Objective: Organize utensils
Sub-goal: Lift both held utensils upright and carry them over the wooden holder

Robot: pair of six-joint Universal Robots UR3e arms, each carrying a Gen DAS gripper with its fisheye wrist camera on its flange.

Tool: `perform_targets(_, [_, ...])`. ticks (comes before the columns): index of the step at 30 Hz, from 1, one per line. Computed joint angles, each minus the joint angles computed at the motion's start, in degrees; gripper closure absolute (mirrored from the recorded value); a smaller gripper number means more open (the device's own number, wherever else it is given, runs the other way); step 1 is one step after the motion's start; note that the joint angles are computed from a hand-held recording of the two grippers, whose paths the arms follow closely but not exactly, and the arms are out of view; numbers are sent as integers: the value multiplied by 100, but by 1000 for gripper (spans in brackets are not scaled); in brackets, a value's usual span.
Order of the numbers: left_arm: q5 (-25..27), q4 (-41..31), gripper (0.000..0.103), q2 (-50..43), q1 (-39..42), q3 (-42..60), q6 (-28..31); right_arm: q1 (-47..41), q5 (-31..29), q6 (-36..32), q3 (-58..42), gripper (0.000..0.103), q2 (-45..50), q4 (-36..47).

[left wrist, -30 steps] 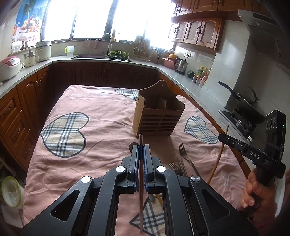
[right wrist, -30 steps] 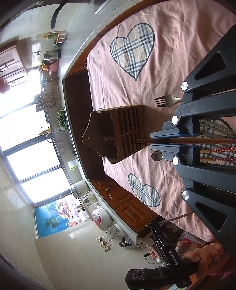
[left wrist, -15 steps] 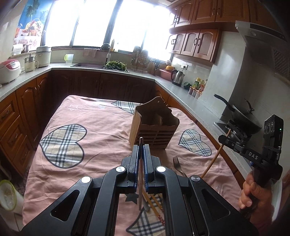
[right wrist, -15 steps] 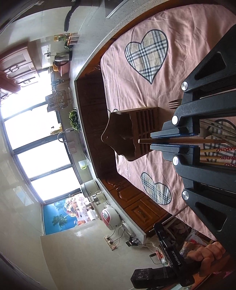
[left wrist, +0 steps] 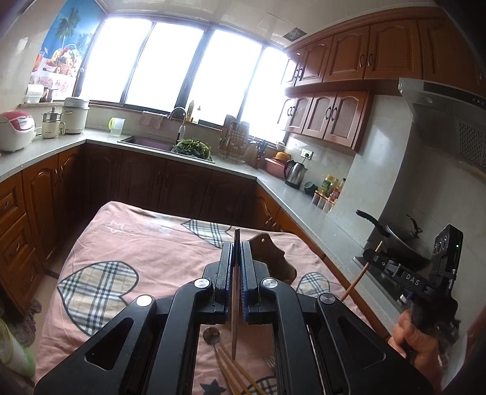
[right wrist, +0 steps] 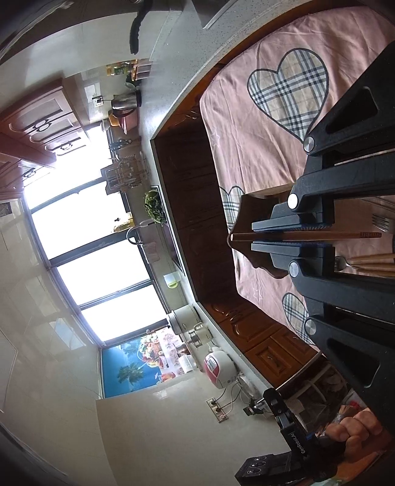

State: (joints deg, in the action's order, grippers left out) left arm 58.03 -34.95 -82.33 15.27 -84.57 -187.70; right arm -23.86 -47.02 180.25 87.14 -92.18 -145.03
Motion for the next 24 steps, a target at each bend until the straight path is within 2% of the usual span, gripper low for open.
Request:
perform_targets(8, [482, 391, 99, -1581, -437, 2012, -609, 428, -587, 806, -2008, 98, 1543, -671])
perform_targets(16, [1112, 391, 99, -3467, -912, 4231, -1065, 824, -1140, 1140, -4277, 98, 3345, -410])
perform_targets(19, [1325, 338, 99, -4049, -1077, 4730, -1132, 939, -1290, 1116, -4642, 98, 3831, -395])
perform_targets(24, [1757, 166, 99, -4982, -1379, 5521, -1156, 1004, -1344, 1165, -4489, 97, 4259, -674])
